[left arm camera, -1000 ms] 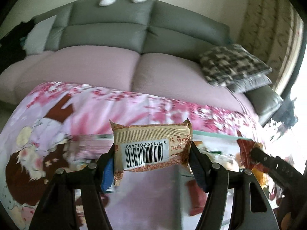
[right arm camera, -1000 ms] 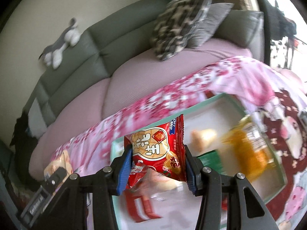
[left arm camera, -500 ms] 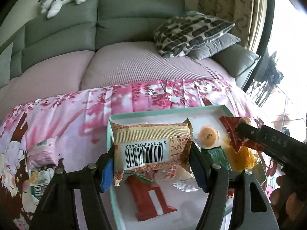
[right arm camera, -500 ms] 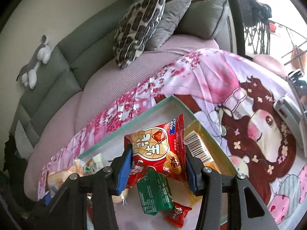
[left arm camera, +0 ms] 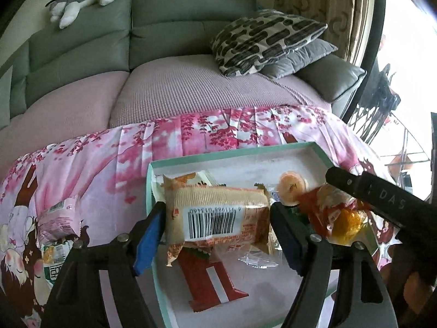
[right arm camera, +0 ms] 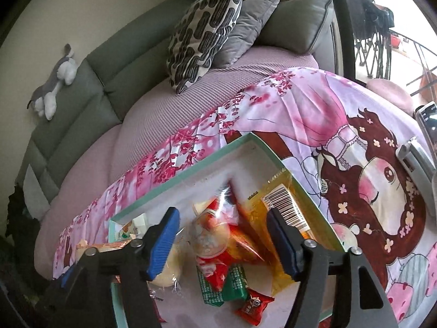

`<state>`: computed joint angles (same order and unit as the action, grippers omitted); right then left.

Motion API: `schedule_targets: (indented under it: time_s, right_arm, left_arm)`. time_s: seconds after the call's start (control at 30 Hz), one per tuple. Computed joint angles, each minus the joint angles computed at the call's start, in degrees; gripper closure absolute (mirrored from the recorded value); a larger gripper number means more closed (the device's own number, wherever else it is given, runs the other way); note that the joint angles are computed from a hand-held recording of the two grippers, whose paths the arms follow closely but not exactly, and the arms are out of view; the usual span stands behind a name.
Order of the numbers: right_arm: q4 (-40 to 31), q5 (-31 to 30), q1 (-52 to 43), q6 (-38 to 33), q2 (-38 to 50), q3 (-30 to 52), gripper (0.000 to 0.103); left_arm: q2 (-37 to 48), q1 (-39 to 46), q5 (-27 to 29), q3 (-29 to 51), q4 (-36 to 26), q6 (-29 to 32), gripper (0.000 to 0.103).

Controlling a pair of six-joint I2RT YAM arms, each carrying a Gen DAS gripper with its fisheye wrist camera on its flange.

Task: Organize snacks
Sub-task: 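Lower the beige packet into the tray with the left tool while the right tool drops the red bag there, then move the left tool to the green-white packet and grasp it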

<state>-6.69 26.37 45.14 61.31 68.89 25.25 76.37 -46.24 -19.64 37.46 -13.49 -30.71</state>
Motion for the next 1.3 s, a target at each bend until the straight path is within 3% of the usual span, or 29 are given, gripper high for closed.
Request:
schedule_targets:
  time_s: [0.07,0.17,0.33,0.43,0.63,0.97,1.3]
  right_arm:
    - [-0.52,0.05,0.18,-0.07,0.08,0.2,0.023]
    - [-0.79,-0.09,0.49,-0.51,0.62,0.77,0.019]
    - [-0.87,1.38,1.8,-1.5,1.17,1.67,0.0]
    - [-1.0,2.45,2.74,-1.79,2.2,2.52,0.0]
    - [-1.01,5.01,5.36,-2.77,4.79,4.91,0.0]
    - [-8.45,12.12,11.38,-1.97,11.45,13.26,0.0]
    - [-11.09,15.34,14.33,0.02,14.09,17.02,0.0]
  left_arm:
    - [-1.92,0.15,-0.91,-0.41,-0.72,0.0,0.014]
    - [-4.82,0.79,-1.54,-1.3,-1.36,-0.17,0.014]
    - [-9.32,3.49,-3.35,-3.14,-3.01,-1.09,0.013]
    - [-12.1,7.13,-4.68,-4.84,-4.78,-2.33,0.004]
    - [-16.86,16.6,-8.53,-8.64,-8.66,-2.38,0.002]
    - [-28.83,34.7,-3.51,-15.09,-12.95,1.4,0.002]
    - [-33.44,44.85,2.68,-16.89,-15.4,6.01,0.002]
